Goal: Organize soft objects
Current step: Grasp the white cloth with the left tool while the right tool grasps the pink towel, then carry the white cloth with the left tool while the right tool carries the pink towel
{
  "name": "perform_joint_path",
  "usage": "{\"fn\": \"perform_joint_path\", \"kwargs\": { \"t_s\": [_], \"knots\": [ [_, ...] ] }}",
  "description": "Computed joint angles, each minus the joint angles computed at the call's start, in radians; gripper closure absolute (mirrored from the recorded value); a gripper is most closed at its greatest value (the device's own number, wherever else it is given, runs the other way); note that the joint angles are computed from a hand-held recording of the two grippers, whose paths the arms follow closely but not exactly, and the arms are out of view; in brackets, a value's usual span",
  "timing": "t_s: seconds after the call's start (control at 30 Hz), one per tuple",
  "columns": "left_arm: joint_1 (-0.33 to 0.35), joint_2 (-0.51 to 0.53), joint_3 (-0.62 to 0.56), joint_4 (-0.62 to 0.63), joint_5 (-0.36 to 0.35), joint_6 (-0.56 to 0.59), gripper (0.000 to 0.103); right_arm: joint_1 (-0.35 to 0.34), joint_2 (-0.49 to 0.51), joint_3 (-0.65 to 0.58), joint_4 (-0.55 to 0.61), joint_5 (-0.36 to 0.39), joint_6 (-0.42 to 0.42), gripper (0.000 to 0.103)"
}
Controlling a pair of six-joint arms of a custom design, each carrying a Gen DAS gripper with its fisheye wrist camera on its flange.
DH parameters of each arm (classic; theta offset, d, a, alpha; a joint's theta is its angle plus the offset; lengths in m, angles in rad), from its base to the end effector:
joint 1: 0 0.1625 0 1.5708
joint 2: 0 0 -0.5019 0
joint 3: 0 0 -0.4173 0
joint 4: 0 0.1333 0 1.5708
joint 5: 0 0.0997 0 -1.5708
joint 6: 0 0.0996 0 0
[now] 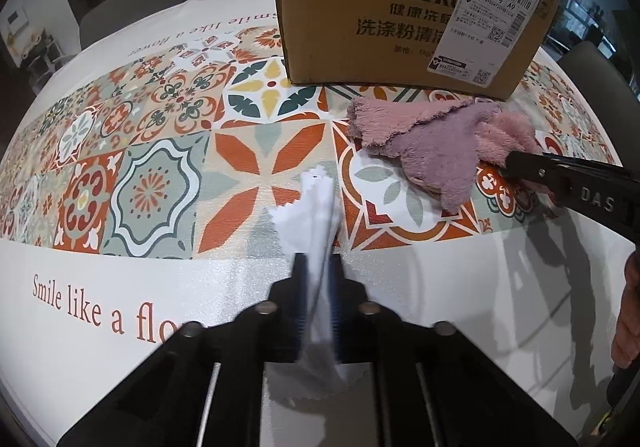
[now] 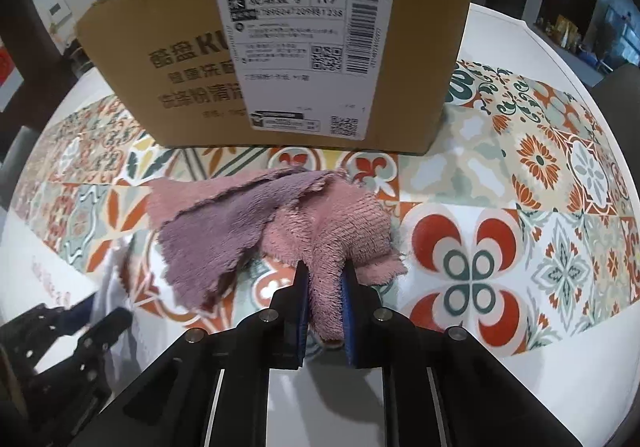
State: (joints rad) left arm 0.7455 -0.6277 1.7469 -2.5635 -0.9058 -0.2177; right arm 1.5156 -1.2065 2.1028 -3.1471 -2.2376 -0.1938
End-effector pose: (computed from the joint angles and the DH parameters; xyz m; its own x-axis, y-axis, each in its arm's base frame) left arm -0.3656 -0.6026 -0.0085 -0.6228 0.4708 -0.6249 0.6087 0.7933 -0.0090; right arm 0.0404 -0.5693 0.3074 -0.7571 0.2741 0.5930 -0.1049 0.8450 -0.5244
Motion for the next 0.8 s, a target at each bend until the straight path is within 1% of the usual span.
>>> {"fn": "perform_joint_path", "kwargs": {
  "t_s": [0.17, 0.3, 0.43, 0.8],
  "knots": [
    [0.003, -0.02, 0.021, -0.064, -0.057, 0.028, 0.098, 0.03, -0.015, 0.019, -0.02, 0.005, -0.007, 0.088],
    [-0.006, -0.035, 0.03, -0.115, -0.072, 0.05, 0.098, 0.052, -0.032, 0.03, -0.034, 0.021, -0.005, 0.088],
    [-0.017, -0.05, 0.033, -0.153, -0.074, 0.065, 0.098, 0.067, -0.053, 0.031, -0.036, 0.043, 0.009, 0.088],
    [-0.048, -0.078, 0.027, -0.222, -0.065, 0.118, 0.098, 0.109, -0.08, 0.032, -0.088, 0.069, 0.014, 0.088]
  ]
}}
